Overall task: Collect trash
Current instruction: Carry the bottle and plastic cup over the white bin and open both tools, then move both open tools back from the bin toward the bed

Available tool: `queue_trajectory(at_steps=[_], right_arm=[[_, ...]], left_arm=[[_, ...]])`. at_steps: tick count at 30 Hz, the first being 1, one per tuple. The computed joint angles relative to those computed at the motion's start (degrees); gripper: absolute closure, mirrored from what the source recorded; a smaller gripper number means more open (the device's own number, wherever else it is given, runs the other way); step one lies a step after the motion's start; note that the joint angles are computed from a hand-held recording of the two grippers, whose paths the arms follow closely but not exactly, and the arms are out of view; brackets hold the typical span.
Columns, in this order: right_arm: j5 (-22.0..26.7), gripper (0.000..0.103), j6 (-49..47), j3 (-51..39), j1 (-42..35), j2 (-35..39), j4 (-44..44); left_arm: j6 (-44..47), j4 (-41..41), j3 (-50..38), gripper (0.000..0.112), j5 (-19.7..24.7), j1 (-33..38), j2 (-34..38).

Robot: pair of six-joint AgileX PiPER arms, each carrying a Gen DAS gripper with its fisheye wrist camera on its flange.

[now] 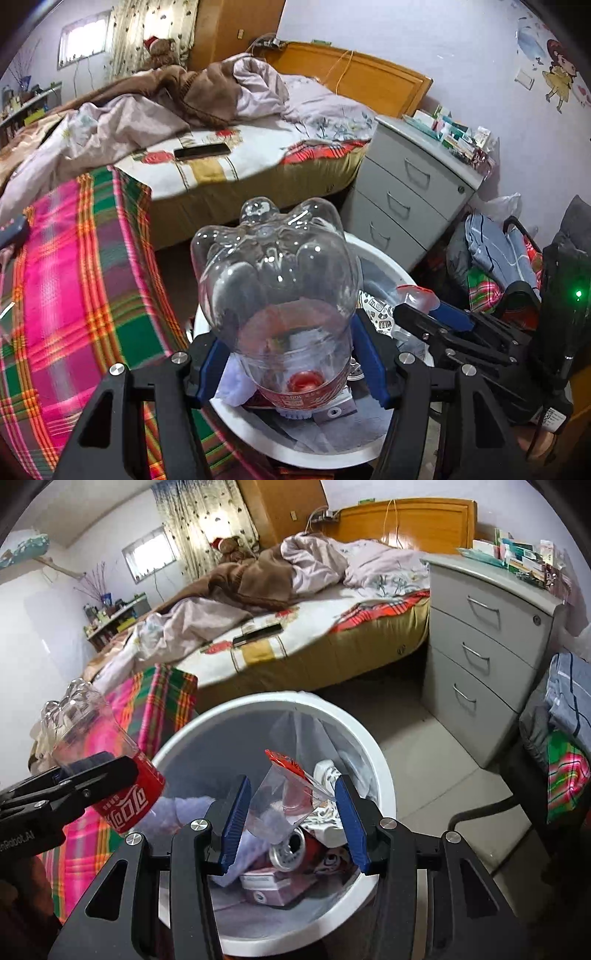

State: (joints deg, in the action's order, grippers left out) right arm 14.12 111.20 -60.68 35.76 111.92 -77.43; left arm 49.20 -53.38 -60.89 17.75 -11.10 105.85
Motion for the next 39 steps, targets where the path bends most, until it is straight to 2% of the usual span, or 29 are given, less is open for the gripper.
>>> queue_trajectory(at_steps=[2, 6, 10, 20, 28, 35, 39], right_arm=[[-0.32, 0.054, -3.61, 0.16, -0.39, 0.19, 3.15], [0.89, 0.053, -12.19, -0.83, -0.33, 1.04, 10.48], [1.27, 0.043, -13.34, -0.65, -0.04, 0.71, 11.04], [3.14, 0.042, -8.42, -0.54, 1.3, -0.48, 6.38], [5.16, 0.042, -2.98, -0.29, 3.76, -1.91, 2.31], [7.43, 0.042, 0.3, -1.6, 6.89, -1.8, -0.05], [8.52, 0.042, 0.39, -3.22, 8.61, -1.08, 0.06]], left_arm=[[-2.26, 2.0, -0.43, 0.047, -0.18, -0.46, 0.69], [0.85, -1.48, 0.0, 0.038, -1.21, -0.7, 0.58], [2.16, -2.84, 0.4, 0.037, -1.96, -0.21, 0.11], [9.65, -9.97, 3.79, 0.037, -1.96, 2.06, -2.51], [15.54, -15.0, 8.85, 0.037, -3.1, 4.57, -7.3], [26.08, -23.75, 14.35, 0.037, -6.17, 7.85, -12.52], [32.37, -28.93, 16.46, 0.037, -4.05, 11.88, -14.62]])
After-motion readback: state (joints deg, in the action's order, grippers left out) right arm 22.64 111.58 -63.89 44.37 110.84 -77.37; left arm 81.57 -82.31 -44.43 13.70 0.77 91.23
